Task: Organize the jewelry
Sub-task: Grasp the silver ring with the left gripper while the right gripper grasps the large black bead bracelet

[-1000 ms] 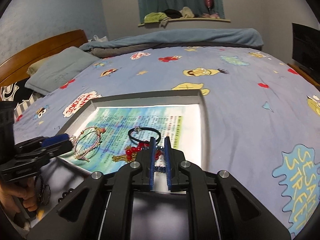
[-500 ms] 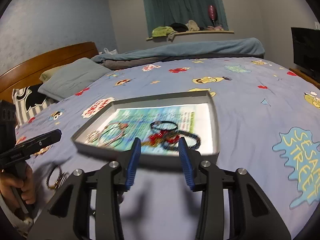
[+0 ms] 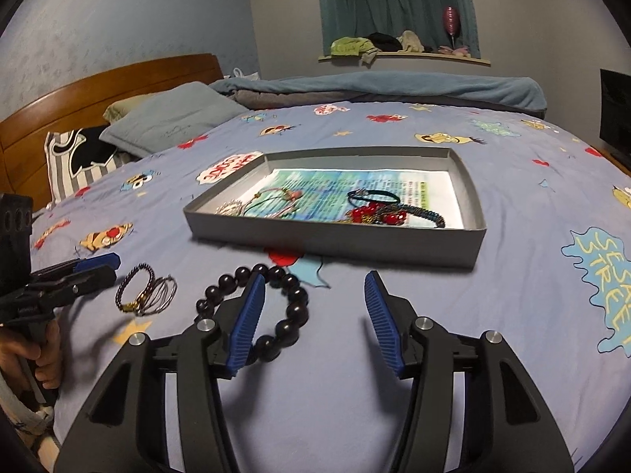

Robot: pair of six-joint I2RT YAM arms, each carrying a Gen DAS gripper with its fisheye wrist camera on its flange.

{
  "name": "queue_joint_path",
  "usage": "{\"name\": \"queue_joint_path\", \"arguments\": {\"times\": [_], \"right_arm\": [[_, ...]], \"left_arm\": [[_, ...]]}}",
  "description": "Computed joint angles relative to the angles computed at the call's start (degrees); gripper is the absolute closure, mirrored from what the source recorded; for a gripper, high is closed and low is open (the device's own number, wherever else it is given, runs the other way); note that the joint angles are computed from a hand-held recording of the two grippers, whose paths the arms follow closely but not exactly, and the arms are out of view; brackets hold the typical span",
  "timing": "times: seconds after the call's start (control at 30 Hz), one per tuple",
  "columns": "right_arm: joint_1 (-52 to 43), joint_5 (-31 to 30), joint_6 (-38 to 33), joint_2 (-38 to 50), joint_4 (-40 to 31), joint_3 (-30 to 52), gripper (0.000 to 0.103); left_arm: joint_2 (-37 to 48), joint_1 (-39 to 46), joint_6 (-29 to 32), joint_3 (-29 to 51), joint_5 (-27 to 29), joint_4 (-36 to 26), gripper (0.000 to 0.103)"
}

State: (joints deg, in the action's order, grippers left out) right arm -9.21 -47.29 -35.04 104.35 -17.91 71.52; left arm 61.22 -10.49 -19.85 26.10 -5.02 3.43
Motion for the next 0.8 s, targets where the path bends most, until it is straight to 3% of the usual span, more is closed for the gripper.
{"name": "queue_joint_path", "arguments": {"times": [0.1, 0.4, 0.67, 0.8], "right_arm": [[0.2, 0.4, -0.3, -0.2, 0.0, -0.4, 0.050], [0.8, 1.7, -0.2, 0.2, -0.1, -0.5, 0.050], [2.9, 5.5, -1.9, 0.5, -1.0, -0.4, 0.050], [2.7, 5.2, -1.6, 0.5, -0.9, -0.4, 0.050]], "left_arm": [[-0.5, -0.9, -1.4, -0.4, -3.7, -1.1, 0.031], [3.4, 5.2, -5.9, 1.0, -1.3, -2.2, 0.033], [9.5, 3.8, -6.0, 5.0, -3.5, -4.7, 0.056], [6.2, 4.4, -6.4, 1.8, -2.0, -1.6, 0.058]]}}
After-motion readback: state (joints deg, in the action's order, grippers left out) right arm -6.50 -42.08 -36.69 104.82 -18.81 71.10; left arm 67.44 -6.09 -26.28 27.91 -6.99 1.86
